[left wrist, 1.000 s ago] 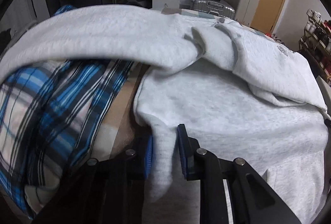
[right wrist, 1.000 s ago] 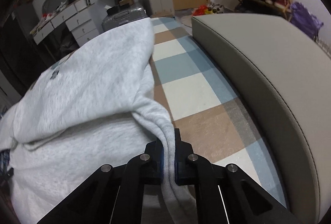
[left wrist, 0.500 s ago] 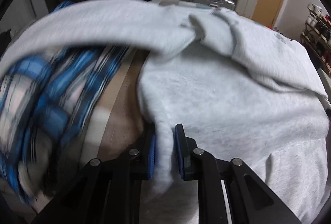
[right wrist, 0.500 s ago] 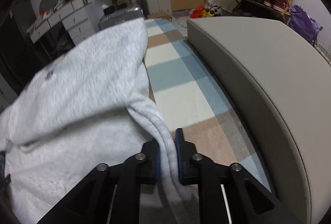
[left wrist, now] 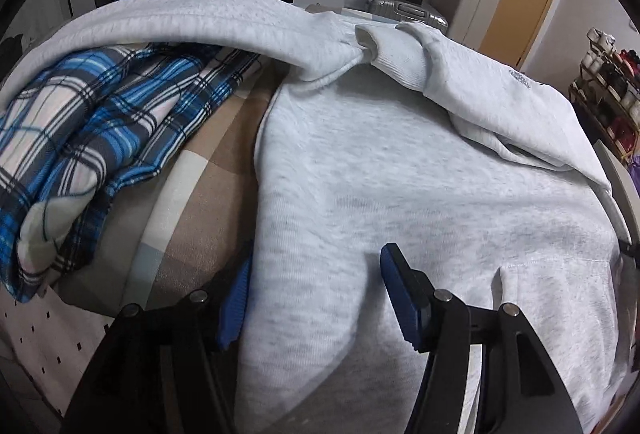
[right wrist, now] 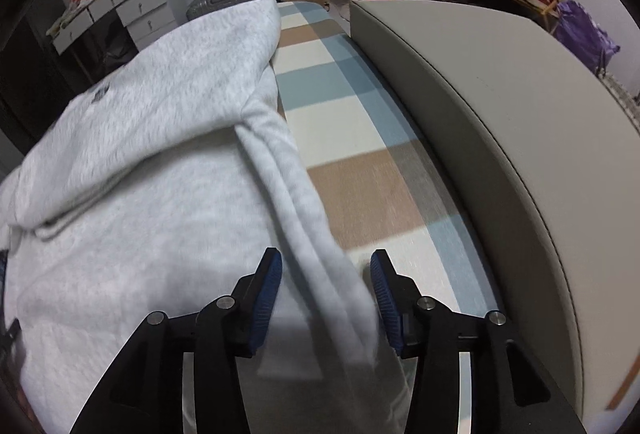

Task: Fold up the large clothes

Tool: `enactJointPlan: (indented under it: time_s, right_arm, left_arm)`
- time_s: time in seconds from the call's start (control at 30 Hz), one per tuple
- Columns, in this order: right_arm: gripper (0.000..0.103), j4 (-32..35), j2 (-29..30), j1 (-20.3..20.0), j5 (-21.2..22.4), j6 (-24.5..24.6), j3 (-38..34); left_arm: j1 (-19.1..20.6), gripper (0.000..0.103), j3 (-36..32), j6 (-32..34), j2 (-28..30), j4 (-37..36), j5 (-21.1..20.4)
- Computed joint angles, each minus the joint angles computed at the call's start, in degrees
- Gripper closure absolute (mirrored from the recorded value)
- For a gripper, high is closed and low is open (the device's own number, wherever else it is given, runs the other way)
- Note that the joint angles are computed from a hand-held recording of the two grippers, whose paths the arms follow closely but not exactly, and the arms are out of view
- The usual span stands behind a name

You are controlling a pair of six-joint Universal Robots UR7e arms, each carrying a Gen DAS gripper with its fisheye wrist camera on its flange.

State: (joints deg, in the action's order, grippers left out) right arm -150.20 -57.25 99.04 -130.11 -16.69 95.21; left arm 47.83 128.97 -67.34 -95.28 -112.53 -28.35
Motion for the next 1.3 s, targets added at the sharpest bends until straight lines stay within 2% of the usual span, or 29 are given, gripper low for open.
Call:
enactJointPlan:
  time_s: [0.1,0.17,0.3,0.43,0.6,0.83,0.87,0.9,0.93,1.0,1.03,1.1,1.17,1.23,1.3]
  right_arm:
    - [0.057,-1.11,-1.05,0.39,-1.45,-0.90,1.94]
    - [0.057,-0.25,-1.40,0.50,-1.97,0.40,2.22]
    - [0.056,0.47,-1.19,1.24,-3.34,1.90,1.97]
    - [0.055,-0.43,-0.23,1.59,-5.35,0.39,2.16]
    - [0.055,1.09,-1.36,1.43,-5.67,2.13,3.25]
    - [0.055,1.07,-2.63,2.44,-7.73,1.47,5.37]
    - [0.057,0.50,-2.51,2.53,-8.11,1.10,5.63]
    - [0.066,-0.61,-2.35,2.63,-8.34,0.42,5.98]
    - [0.082,-1.92,-2.31,2.74,-8.27,-0.25,6.44]
    - [0.094,-3.52,-2.10,3.13,-9.33,-1.18,7.01]
    - [0.097,-4.40,-2.08,3.25,-9.60,-1.95,7.26]
    - [0.098,-7.20,-3.13,2.83,-7.26,-2.64,8.19]
    - [0.098,-10.62,-3.32,2.16,-8.32,-1.92,8.42]
    - [0.096,-7.72,-3.64,1.26,-7.88,1.31,7.95]
    - [0.092,-8.40,-2.57,1.98,-10.05,-0.86,8.26]
  left_arm:
    - [-0.20,0.046,0.28,0.00,0.36,-0.39,0.78]
    - [-1.50,0.046,0.98,-2.25,-0.71,1.88,0.78]
    - [-1.19,0.046,1.89,0.11,-0.83,-1.42,1.32]
    - [-1.17,0.046,1.72,0.03,-0.49,-0.67,1.78]
    - [-1.89,0.046,2.65,0.99,-1.35,-2.17,1.23]
    - [-3.29,0.046,3.76,2.17,-2.14,-2.75,0.99]
    - [-3.43,0.046,3.88,2.27,-2.26,-2.94,0.88]
    - [-3.52,0.046,4.09,2.76,-2.38,-3.48,0.75]
    - [-3.47,0.046,4.19,3.25,-2.44,-3.89,0.70]
    - [-3.43,0.046,4.44,3.47,-2.58,-4.47,0.61]
    - [-3.43,0.046,4.58,3.72,-2.62,-4.87,0.61]
    - [-3.49,0.046,4.53,3.56,-2.44,-4.59,0.70]
    - [-3.42,0.046,4.37,3.87,-2.25,-4.81,0.55]
    - [-3.37,0.046,4.47,4.68,-2.21,-5.62,0.31]
    - [-3.30,0.046,4.38,4.65,-2.04,-5.23,0.43]
